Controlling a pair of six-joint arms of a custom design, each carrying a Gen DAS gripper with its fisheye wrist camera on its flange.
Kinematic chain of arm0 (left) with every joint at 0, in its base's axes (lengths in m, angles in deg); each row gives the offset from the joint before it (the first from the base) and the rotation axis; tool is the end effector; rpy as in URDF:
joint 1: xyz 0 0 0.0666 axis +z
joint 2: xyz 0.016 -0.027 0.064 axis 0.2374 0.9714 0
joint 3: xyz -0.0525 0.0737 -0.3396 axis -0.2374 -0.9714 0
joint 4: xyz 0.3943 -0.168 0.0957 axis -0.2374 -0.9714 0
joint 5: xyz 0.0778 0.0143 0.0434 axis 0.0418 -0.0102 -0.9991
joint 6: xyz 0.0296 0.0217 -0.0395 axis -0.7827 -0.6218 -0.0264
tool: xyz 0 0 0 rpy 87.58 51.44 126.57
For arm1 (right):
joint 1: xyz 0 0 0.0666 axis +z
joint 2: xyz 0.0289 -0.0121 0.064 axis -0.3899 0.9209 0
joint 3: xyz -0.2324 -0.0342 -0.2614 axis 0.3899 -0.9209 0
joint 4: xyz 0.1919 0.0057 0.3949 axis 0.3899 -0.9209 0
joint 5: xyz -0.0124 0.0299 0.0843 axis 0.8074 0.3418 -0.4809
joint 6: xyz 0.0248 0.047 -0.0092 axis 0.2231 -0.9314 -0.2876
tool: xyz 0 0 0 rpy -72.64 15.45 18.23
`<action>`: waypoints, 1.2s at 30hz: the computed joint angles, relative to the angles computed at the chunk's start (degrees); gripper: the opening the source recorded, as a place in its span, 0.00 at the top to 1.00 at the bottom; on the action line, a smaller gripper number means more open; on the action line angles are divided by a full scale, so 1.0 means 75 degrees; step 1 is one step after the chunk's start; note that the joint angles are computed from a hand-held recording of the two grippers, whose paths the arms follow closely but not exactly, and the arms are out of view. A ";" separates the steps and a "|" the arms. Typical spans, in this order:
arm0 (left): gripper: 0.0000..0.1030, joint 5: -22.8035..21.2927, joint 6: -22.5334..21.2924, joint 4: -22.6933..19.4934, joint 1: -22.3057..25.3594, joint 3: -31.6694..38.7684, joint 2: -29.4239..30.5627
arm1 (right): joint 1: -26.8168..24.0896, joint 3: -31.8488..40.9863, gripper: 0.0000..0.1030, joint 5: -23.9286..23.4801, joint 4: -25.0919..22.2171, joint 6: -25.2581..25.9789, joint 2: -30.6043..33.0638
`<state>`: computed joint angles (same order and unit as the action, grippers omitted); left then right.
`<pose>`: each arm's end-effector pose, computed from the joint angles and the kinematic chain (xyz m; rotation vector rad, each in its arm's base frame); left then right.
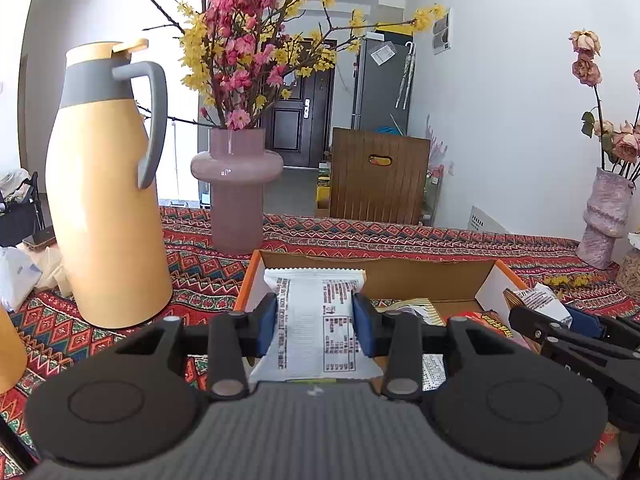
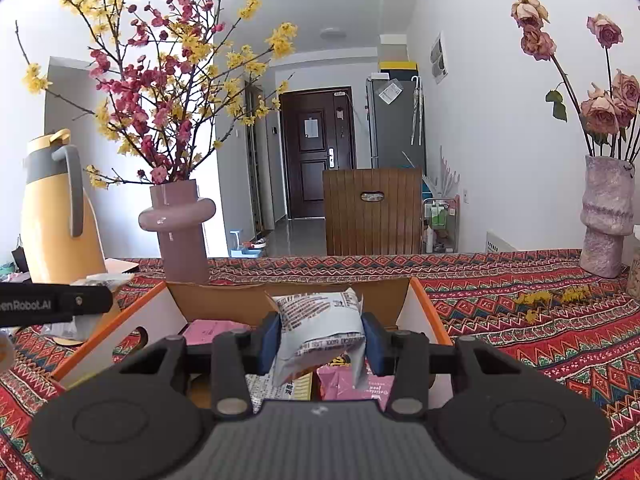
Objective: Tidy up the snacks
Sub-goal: 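Carry both white packets over the box and open both tools to drop them, then move both tools back from the box to the snack pile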
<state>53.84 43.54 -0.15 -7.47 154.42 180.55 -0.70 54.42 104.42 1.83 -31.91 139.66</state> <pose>0.5734 -0.2242 0.3247 0.3340 1.9708 -0.3022 0.4985 0.1821 0.2922 0.3057 1.8666 -0.0970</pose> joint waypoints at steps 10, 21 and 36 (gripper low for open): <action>0.61 0.0075 -0.0061 0.0111 0.0062 -0.0066 0.0219 | 0.0082 0.0088 0.59 0.0244 -0.0097 0.0066 0.0234; 0.59 -0.0028 -0.0070 0.0239 0.0013 -0.0164 0.0180 | 0.0054 0.0030 0.53 0.0197 -0.0117 -0.0093 0.0182; 0.00 -0.0607 0.0359 0.0945 0.0003 -0.0531 -0.0064 | 0.0028 -0.0234 0.00 0.0701 -0.0017 -0.0716 -0.0088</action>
<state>49.28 46.23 6.93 -7.45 150.44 180.07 -0.49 52.66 109.68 1.70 -37.28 139.00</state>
